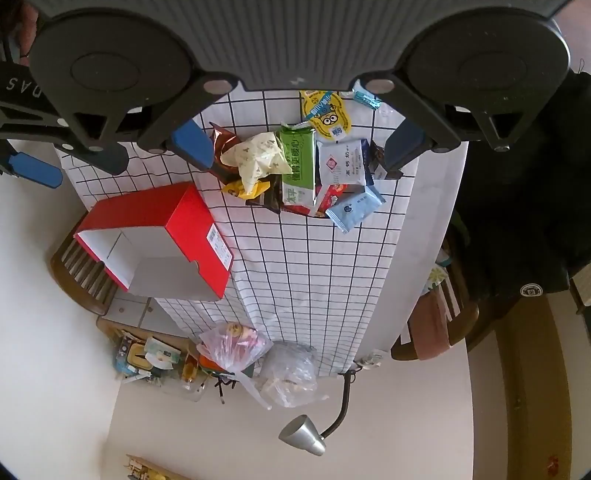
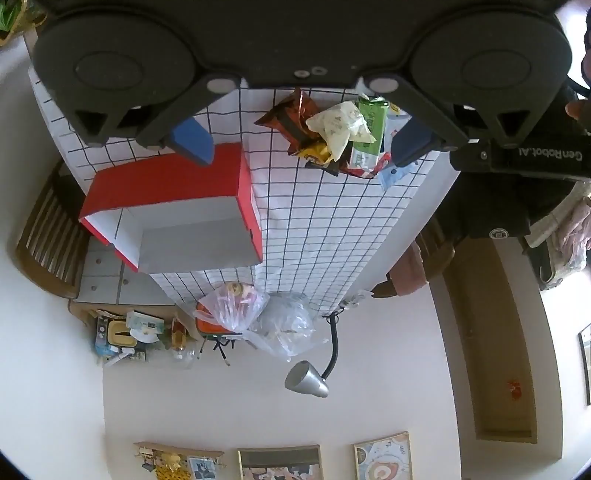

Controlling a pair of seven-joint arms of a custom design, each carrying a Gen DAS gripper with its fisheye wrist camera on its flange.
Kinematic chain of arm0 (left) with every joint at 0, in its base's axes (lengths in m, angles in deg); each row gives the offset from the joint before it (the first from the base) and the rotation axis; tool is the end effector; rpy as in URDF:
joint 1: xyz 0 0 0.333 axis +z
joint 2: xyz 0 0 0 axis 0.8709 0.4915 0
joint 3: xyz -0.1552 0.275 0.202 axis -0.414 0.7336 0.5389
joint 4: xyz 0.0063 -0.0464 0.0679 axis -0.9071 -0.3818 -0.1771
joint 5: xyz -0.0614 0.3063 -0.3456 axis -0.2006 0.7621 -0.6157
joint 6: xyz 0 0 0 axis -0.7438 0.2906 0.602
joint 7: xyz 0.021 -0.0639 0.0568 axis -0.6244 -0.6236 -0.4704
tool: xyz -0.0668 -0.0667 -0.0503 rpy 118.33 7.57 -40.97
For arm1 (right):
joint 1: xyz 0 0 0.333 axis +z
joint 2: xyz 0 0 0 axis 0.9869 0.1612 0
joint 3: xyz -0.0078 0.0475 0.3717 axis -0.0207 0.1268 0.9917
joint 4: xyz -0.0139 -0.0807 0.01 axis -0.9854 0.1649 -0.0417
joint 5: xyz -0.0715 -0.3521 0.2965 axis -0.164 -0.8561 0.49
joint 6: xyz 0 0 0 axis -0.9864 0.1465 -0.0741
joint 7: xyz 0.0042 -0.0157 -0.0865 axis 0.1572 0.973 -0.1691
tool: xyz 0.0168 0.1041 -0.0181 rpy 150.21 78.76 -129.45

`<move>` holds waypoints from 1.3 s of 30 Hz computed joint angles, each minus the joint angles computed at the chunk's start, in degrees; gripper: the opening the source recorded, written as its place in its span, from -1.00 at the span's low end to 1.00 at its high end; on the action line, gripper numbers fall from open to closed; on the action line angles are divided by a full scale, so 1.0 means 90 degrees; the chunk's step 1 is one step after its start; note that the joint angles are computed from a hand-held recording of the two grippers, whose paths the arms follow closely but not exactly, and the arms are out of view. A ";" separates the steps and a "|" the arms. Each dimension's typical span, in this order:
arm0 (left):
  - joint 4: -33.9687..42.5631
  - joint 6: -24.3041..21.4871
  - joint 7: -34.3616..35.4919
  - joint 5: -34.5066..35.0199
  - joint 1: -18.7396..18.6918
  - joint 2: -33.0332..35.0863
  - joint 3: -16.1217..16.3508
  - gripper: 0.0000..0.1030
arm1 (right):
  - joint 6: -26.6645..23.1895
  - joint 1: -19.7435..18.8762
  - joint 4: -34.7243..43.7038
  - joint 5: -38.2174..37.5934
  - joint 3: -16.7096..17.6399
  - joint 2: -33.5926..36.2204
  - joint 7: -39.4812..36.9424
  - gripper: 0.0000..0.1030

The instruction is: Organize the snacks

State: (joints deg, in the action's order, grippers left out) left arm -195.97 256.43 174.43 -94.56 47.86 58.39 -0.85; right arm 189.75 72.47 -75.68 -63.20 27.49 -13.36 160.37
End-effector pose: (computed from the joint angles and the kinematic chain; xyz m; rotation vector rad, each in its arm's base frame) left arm 0.5958 -0.2462 0.4886 -1.3998 2.2125 -1.0269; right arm 0.4955 0.0663 0.4933 -1.3096 1.9655 -0.8714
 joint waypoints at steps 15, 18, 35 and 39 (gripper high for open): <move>0.0030 -0.0040 -0.0038 0.0075 0.0003 -0.0002 0.0004 0.94 | 0.0018 -0.0025 -0.0005 -0.0058 0.0013 -0.0028 -0.0007 0.99; 0.0027 -0.0027 -0.0097 0.0148 0.0001 -0.0001 0.0008 0.94 | 0.0030 -0.0027 -0.0011 -0.0046 0.0012 -0.0041 -0.0036 0.99; -0.0080 0.0122 0.0065 0.0018 -0.0055 -0.0090 0.0002 0.94 | 0.0071 -0.0162 -0.0106 -0.0258 0.0121 -0.0183 0.0177 0.99; -0.0082 0.0132 0.0147 -0.0035 -0.0068 -0.0090 0.0003 0.94 | 0.0130 -0.0257 -0.0135 -0.0425 0.0172 -0.0241 0.0366 1.00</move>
State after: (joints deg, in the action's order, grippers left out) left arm -196.71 257.62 175.75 -94.87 47.25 57.57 -0.82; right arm 190.92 70.16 -76.89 -67.02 29.04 -15.53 163.66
